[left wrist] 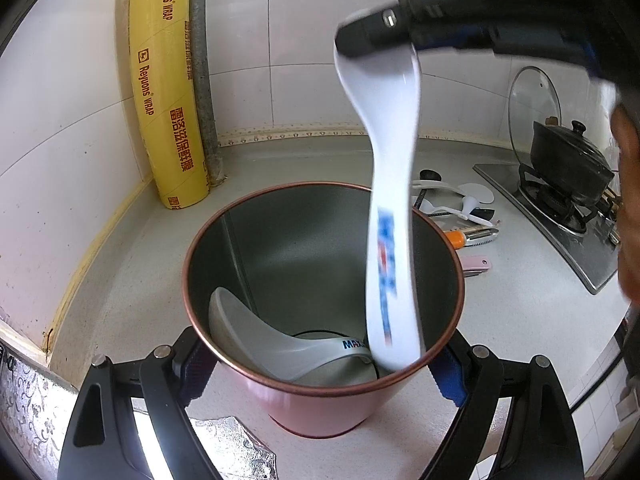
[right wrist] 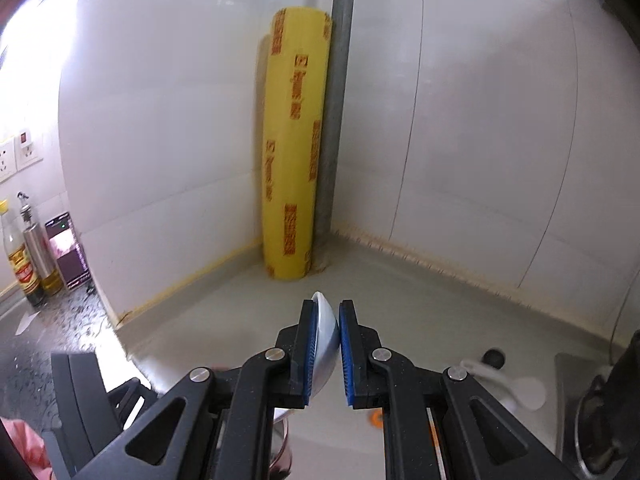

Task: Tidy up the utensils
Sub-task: 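Lift the white spoon and carry it over the red holder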

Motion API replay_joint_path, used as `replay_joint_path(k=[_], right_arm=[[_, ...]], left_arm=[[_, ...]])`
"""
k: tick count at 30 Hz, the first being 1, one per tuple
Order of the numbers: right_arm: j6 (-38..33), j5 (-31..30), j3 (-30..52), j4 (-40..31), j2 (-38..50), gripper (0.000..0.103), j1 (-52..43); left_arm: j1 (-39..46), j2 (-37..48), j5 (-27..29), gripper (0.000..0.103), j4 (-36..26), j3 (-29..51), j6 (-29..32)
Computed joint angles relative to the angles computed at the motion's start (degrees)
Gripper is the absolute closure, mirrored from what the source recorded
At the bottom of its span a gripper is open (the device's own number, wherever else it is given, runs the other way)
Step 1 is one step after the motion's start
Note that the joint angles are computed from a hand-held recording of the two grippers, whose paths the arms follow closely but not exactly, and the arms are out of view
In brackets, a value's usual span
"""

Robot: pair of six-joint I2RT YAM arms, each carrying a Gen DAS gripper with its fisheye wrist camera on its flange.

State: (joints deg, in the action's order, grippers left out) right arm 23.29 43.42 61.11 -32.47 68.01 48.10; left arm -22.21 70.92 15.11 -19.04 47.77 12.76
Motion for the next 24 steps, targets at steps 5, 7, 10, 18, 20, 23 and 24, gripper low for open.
replay_joint_path(k=[5, 7, 10, 18, 20, 23, 24], right_arm=[[5.58, -3.11, -3.79, -0.61, -3.04, 0.090, 0.73], [7.17, -4.28, -4.48, -1.35, -4.07, 0.090, 0.57], [9.31, -6.89, -6.23, -0.83, -6.88, 0.088, 0.13], [12.59, -11.25, -7.31, -1.85, -10.73, 0.087, -0.90], [12.89, -12.21, -7.18, -2.06, -10.87, 0.087, -1.09], [13.10, -13.42, -7.21, -1.97, -11.32, 0.086, -0.93], [13.15, -13.71, -7.20, -1.89, -11.49, 0.086, -0.76]], left_arm=[[-0.02, 0.02, -0.02, 0.013, 0.04, 0.02, -0.15], [-0.02, -0.01, 0.00, 0.013, -0.08, 0.07, -0.14], [0.07, 0.15, 0.09, 0.013, -0.20, 0.25, -0.13], [0.01, 0.28, -0.04, 0.013, -0.18, 0.36, -0.12], [0.08, 0.31, 0.07, 0.013, -0.21, 0.38, -0.04], [0.13, 0.32, 0.06, 0.013, -0.21, 0.35, 0.03], [0.19, 0.32, 0.14, 0.013, -0.22, 0.35, 0.07]])
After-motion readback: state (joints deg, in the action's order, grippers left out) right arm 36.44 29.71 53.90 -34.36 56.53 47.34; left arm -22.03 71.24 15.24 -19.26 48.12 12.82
